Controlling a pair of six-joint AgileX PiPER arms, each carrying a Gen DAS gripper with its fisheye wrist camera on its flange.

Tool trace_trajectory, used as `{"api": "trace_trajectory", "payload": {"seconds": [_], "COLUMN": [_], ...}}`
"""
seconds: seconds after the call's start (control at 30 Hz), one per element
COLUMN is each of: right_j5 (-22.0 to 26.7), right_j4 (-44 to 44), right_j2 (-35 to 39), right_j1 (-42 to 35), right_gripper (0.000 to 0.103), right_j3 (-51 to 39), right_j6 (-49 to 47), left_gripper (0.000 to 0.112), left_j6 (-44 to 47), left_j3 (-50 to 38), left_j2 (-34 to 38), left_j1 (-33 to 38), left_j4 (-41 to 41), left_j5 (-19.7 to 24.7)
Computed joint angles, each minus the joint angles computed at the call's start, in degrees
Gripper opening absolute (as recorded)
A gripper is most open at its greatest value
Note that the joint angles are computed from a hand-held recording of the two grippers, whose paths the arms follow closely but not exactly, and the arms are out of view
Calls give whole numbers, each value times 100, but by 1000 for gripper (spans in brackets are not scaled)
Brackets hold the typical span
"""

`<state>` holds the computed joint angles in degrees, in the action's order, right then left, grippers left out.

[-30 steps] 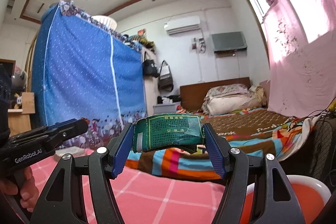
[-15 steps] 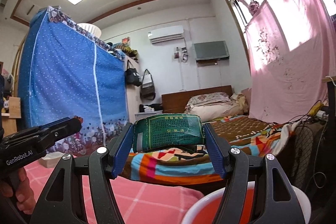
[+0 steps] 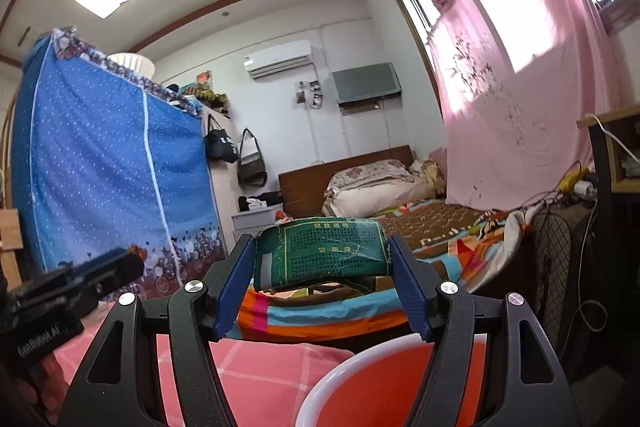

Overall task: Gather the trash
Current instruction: 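Lift the green card and fruit slice and carry them over the bucket, then open the right gripper over the bucket while the left gripper opens too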

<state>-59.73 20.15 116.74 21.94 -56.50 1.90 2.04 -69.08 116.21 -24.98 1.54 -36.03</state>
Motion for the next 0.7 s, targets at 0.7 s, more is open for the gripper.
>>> {"api": "trace_trajectory", "payload": {"seconds": [0.7], "right_j5": [1273], "right_j4": [756], "right_j2": [-86], "right_j1": [-226], "right_gripper": [66], "right_j3": [-270], "right_j6": [-396], "left_gripper": [34], "left_j6": [-850], "left_j3": [-1050], "left_j2": [672], "left_j1": [-261], "left_j4": [862], "left_j5": [1349]}}
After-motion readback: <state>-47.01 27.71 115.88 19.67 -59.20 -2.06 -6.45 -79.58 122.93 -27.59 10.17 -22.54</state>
